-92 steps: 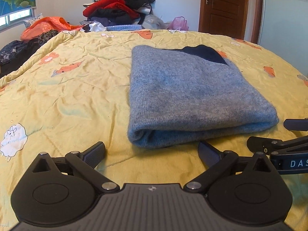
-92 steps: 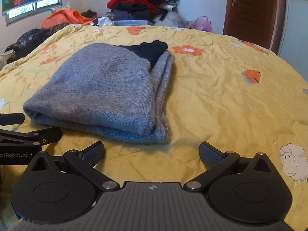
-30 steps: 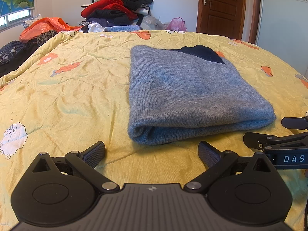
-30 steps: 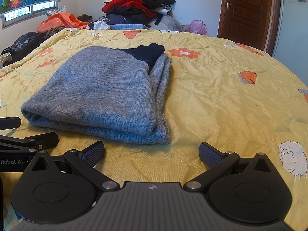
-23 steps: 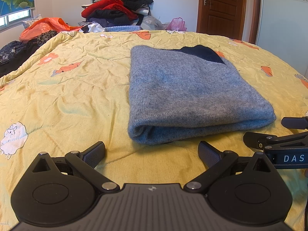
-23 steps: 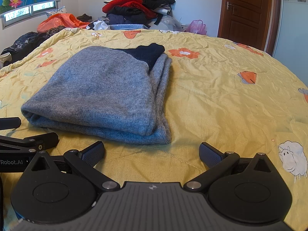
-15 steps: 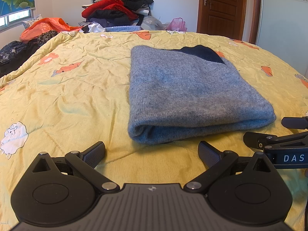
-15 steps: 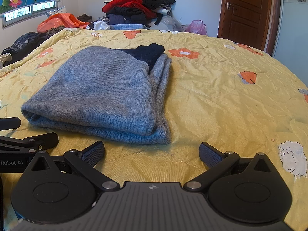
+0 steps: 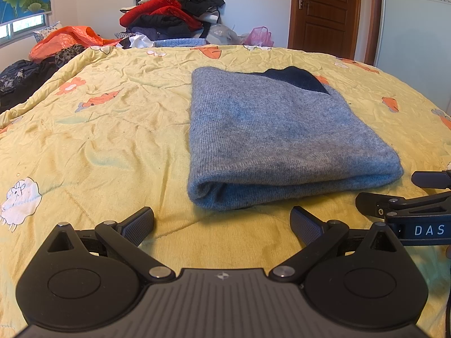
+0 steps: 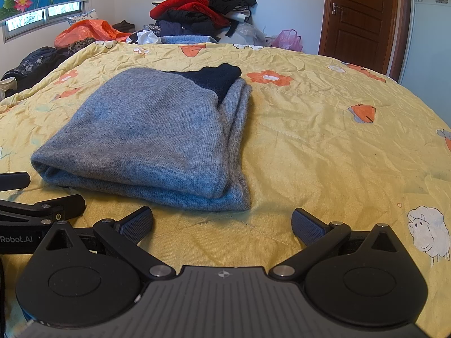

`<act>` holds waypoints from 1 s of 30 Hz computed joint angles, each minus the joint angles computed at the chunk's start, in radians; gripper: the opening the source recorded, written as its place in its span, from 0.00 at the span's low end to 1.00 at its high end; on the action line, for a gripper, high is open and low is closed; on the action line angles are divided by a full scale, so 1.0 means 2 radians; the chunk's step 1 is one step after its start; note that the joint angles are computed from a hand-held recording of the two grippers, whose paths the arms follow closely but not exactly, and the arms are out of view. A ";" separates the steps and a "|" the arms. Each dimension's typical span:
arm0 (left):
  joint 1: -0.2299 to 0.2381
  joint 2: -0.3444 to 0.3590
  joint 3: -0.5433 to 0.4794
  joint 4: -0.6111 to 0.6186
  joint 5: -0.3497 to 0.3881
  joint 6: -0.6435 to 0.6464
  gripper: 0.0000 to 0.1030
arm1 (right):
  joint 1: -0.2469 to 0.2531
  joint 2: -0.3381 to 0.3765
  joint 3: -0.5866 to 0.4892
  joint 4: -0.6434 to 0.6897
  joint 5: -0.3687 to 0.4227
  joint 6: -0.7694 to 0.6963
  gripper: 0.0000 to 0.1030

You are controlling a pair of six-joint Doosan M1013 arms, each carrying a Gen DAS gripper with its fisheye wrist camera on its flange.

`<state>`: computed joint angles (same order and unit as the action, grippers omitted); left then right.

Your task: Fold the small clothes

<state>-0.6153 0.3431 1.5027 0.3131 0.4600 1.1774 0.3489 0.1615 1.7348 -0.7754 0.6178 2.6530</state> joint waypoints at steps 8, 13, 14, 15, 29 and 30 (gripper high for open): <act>0.000 0.000 0.000 0.001 0.000 -0.001 1.00 | 0.000 0.000 0.000 0.000 0.000 0.001 1.00; 0.000 0.000 0.000 0.000 0.000 0.000 1.00 | 0.000 0.000 0.000 -0.001 0.000 0.001 1.00; 0.000 0.000 0.000 -0.001 0.000 0.001 1.00 | 0.000 0.000 0.000 -0.001 0.000 0.001 1.00; 0.001 0.000 0.000 -0.003 0.000 0.003 1.00 | 0.001 0.000 0.000 -0.001 0.000 0.001 1.00; -0.001 -0.003 -0.004 -0.021 0.019 0.005 1.00 | 0.001 -0.001 0.001 -0.001 0.000 0.001 1.00; 0.000 -0.007 0.001 -0.030 0.010 0.005 1.00 | 0.001 -0.001 0.000 -0.001 0.000 0.001 1.00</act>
<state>-0.6149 0.3296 1.5053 0.2538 0.4800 1.1883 0.3510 0.1600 1.7354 -0.7767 0.6175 2.6547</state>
